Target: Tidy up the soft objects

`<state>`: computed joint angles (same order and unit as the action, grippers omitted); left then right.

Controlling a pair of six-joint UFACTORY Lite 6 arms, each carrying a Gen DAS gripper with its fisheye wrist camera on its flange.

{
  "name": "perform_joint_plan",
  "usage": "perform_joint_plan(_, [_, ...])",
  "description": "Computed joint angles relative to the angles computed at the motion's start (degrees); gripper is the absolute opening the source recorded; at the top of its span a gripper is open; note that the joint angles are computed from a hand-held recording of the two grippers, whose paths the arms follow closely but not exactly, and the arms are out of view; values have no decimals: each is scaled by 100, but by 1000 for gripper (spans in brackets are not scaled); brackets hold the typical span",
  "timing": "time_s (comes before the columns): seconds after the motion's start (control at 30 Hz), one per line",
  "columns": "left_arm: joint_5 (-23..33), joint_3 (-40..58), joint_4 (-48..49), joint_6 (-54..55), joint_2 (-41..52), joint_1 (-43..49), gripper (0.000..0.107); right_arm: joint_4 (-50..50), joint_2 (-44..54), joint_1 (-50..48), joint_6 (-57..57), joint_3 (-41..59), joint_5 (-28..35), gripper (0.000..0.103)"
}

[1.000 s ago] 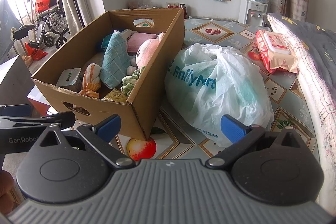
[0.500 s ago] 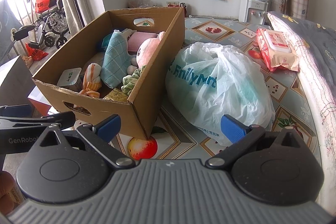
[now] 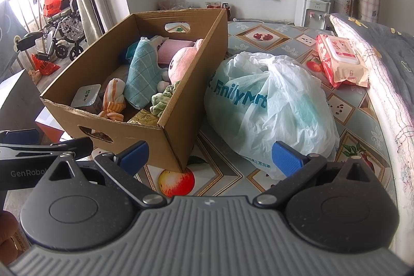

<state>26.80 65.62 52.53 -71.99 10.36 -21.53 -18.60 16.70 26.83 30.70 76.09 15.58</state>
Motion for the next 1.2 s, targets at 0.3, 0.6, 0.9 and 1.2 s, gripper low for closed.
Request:
perform_joint_plan(0.3, [7,-2,20,-16,-4,-4,100,30,-1,-7,-32,5,0,102])
perform_joint_plan(0.6, [2,8,2,7,-4,2,100,55,-4,-15,-57,7,3,102])
perform_joint_plan(0.9, [16,11,-24,27,-8,1,100,1,-4,30,35,25,45,102])
perform_joint_plan(1.2, [17,17,-49,64,-14,14,100,18,-4,28,24,18,38,102])
